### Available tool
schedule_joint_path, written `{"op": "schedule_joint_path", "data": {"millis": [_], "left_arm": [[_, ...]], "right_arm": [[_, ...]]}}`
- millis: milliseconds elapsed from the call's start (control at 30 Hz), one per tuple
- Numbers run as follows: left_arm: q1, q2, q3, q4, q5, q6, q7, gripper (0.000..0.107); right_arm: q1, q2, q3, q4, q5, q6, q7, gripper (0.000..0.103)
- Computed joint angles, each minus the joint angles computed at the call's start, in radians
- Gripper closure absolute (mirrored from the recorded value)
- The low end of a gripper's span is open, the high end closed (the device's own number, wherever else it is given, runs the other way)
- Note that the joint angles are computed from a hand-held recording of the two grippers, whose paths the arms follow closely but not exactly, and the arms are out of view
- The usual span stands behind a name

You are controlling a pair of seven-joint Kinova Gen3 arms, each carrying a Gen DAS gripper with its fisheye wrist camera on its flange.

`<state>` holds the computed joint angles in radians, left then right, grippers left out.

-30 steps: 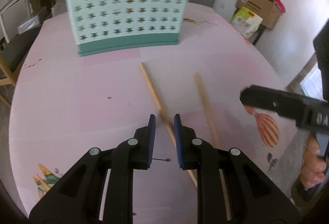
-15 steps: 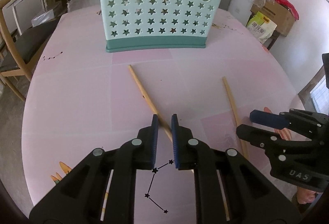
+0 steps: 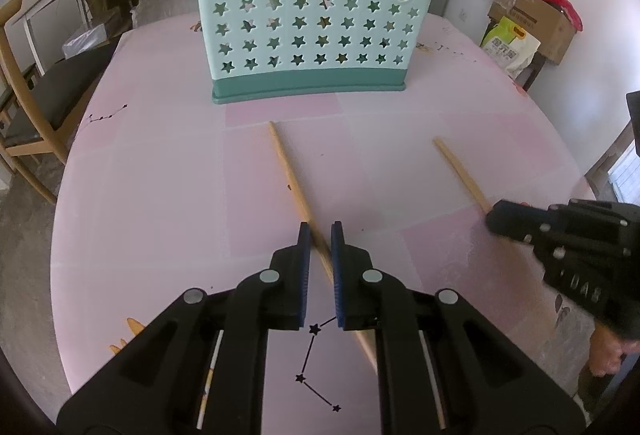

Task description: Organize utensils

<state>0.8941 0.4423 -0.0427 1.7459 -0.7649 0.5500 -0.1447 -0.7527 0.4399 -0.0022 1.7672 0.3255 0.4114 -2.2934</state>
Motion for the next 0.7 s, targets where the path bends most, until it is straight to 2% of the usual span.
{"op": "schedule_joint_path", "data": {"millis": [200,400,700], "left_arm": [[-0.002,-0.002,0.001,0.003,-0.002,0.000,-0.002,0.099],[-0.004,-0.008,0.004,0.013,-0.007,-0.007,-0.004,0.099],[-0.005,-0.007,0.007,0.007,-0.001,-0.001,-0.012,0.099]], "right_arm": [[0.025,-0.009,0.001,0.016,-0.003,-0.007,-0.004,0.097],[-0.002,-0.004,0.024,0.015,0.022,-0.012,-0.026,0.097],[0.009,-0.003,0.013,0.012,0.016,-0.010,-0.020,0.097]]}}
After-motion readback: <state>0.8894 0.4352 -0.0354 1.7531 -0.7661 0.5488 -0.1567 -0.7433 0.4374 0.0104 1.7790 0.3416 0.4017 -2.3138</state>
